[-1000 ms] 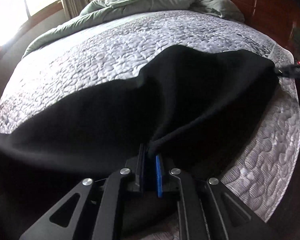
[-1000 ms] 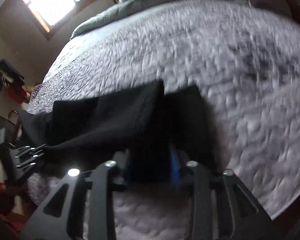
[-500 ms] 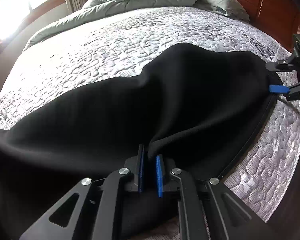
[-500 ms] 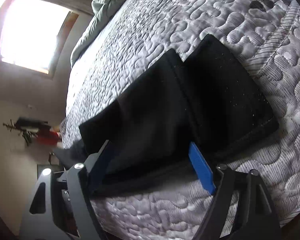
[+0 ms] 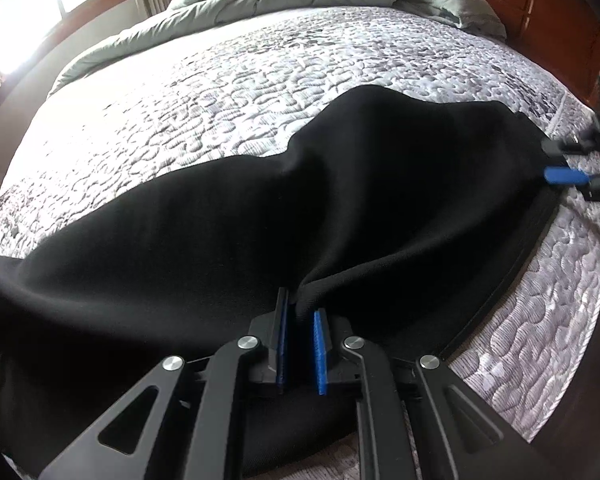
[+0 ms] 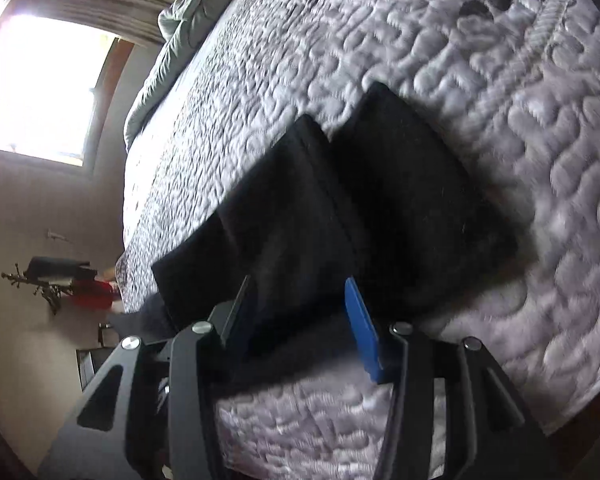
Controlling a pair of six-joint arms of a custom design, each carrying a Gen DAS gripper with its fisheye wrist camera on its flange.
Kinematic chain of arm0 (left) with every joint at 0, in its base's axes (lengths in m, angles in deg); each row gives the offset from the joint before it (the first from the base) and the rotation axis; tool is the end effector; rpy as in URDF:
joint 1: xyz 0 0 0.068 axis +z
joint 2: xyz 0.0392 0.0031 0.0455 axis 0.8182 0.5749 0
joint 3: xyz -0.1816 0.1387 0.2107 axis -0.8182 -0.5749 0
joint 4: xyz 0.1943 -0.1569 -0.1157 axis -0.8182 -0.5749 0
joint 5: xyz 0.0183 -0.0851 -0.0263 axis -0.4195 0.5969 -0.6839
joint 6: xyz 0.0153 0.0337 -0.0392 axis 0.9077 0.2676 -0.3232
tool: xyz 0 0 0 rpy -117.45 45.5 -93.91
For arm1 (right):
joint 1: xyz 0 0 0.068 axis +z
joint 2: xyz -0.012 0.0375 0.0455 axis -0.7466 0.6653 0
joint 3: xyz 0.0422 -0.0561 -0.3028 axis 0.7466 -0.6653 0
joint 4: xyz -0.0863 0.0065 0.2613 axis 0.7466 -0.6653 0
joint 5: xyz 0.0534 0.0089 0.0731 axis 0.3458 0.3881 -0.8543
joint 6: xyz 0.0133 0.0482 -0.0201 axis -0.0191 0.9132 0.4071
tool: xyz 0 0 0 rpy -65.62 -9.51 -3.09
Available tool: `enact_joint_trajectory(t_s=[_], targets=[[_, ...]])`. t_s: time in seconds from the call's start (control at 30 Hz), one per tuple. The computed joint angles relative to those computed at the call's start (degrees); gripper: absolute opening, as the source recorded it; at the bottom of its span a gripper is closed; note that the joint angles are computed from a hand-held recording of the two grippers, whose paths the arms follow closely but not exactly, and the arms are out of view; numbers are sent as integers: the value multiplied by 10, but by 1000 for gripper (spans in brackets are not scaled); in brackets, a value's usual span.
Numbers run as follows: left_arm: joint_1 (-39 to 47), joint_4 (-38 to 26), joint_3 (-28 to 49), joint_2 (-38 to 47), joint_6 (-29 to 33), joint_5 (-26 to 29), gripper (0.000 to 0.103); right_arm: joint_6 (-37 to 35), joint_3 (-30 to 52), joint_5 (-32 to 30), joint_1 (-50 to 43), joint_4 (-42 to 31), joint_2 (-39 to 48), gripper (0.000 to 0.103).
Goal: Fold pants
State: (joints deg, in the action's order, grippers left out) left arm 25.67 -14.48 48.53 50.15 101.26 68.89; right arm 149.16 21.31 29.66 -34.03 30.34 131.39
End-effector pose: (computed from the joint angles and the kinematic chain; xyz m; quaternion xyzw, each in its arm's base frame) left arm 0.2851 -0.1634 0.1959 0.3868 0.8910 -0.0698 0.2273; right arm 0.1324 0.0392 0.2021 0.4077 0.8387 0.2895 0.2157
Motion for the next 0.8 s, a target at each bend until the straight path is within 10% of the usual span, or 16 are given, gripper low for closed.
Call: enact_joint_trajectory(t_s=[0.27,0.3,0.37,0.4,0.8], targets=[[31,-29,20,-5,-31,57,11,18,-21,4,-8,89,68,51],[32,-30,21,-5,-29,58,11,14,-24,-6,-23,93,67,46],[34,-34,23,-4,-29,62,11,-4,-27,-26,-50,117,72,5],[35,-35,23,-4,-30,64,11,-14,-28,-47,-72,115,63,5],[-77,23,-68,-92,-52,-33,14,-88,44,80,-39,-89,-5,5]])
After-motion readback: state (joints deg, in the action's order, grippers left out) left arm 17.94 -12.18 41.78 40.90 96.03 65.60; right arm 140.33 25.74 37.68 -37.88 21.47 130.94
